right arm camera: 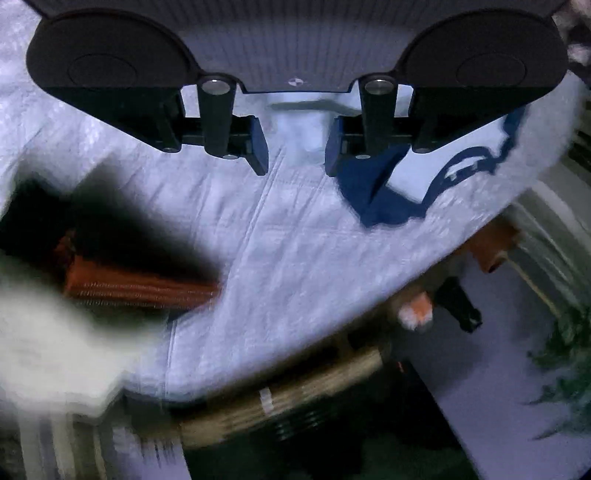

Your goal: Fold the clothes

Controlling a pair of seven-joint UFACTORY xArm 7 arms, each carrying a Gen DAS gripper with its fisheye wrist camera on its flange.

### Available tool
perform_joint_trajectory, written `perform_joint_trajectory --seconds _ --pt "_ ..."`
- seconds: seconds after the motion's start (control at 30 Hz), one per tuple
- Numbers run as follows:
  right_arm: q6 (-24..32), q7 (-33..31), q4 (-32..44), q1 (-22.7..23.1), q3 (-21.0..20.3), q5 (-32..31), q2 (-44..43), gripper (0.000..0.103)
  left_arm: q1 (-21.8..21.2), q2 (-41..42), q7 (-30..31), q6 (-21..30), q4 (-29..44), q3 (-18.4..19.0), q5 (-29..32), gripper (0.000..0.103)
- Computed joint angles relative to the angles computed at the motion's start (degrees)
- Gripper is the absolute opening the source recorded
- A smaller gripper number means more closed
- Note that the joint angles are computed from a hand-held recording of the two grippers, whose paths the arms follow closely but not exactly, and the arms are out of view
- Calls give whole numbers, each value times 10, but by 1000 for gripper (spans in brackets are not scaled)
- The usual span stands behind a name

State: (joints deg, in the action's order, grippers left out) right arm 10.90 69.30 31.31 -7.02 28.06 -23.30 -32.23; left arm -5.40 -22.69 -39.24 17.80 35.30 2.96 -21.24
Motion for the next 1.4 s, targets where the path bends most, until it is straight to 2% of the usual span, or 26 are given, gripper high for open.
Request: perform_joint_trajectory --seconds 0.03,0.07,0.17,0.27,0.3,0.33,0.4,0.47,0.5,0.53,0.6,0.63,0.67,0.77,0.83,0.9,1.0,1.07,1.1,1.13,1.17,1.2,1.23,1.33,1.37,1.4 --pt "-18 -6 -5 -12 26 -7 -18 42 6 -1 1 -7 4 -10 16 24" --pt "-33 -35 -2 -1 37 7 -12 43 5 -4 9 -4 11 -16 31 25" --pt "-44 -127 40 120 -23 -5 84 44 -15 -15 73 28 30 -30 81 24" --pt "-37 -191 76 160 -33 0 150 48 -67 -26 178 48 31 -21 85 24" --pt "-41 -190 80 163 -36 2 163 49 -101 -23 231 65 38 0 62 25" --pt "-41 -195 80 174 -49 14 172 50 -123 -15 277 91 47 12 43 26" --pt "-32 -227 78 210 -85 47 185 50 -139 5 337 148 68 13 38 27" --pt "-31 -229 83 197 -83 27 190 50 -105 30 326 172 83 -31 89 26" --pt "-18 -212 88 179 -66 -2 189 50 -94 42 323 176 90 -41 97 28" --pt "1 -182 102 150 -38 -52 194 50 -86 56 317 175 95 -46 95 28" --pt "37 -146 139 125 -14 -142 222 53 -70 76 299 149 102 -56 96 27" --pt "57 -134 158 121 -7 -182 237 59 -62 85 282 141 109 -64 108 27" --pt "75 -116 178 118 -2 -224 253 70 -54 94 264 133 116 -72 123 27" --pt "139 -35 219 121 -2 -332 286 77 -34 123 198 95 131 -88 169 33" --pt "150 2 214 128 -18 -341 280 74 -24 133 143 71 134 -95 200 34" --pt "166 7 203 143 -31 -340 260 66 -15 135 95 61 135 -104 247 34" --pt "122 13 162 169 -63 -315 205 67 2 137 22 55 140 -120 350 36" --pt "83 9 131 192 -87 -281 172 70 -10 136 40 57 140 -108 341 36" --pt "66 -2 120 201 -94 -257 166 70 -15 138 75 58 141 -105 304 36" --pt "56 -21 115 208 -98 -232 168 70 -45 141 115 62 143 -79 263 36" --pt "49 -42 112 215 -101 -207 173 70 -50 143 132 65 142 -76 247 36" --pt "43 -65 109 222 -105 -182 178 70 -32 141 128 68 139 -96 254 36" --pt "52 -86 113 224 -104 -166 187 70 -36 140 118 72 137 -91 271 36" --pt "67 -79 112 196 -98 -185 192 70 -24 135 108 72 133 -88 284 31" --pt "69 -61 108 182 -97 -200 188 62 -16 133 95 74 133 -89 296 24" --pt "56 -35 99 165 -99 -217 179 53 -5 128 69 74 131 -94 322 26"
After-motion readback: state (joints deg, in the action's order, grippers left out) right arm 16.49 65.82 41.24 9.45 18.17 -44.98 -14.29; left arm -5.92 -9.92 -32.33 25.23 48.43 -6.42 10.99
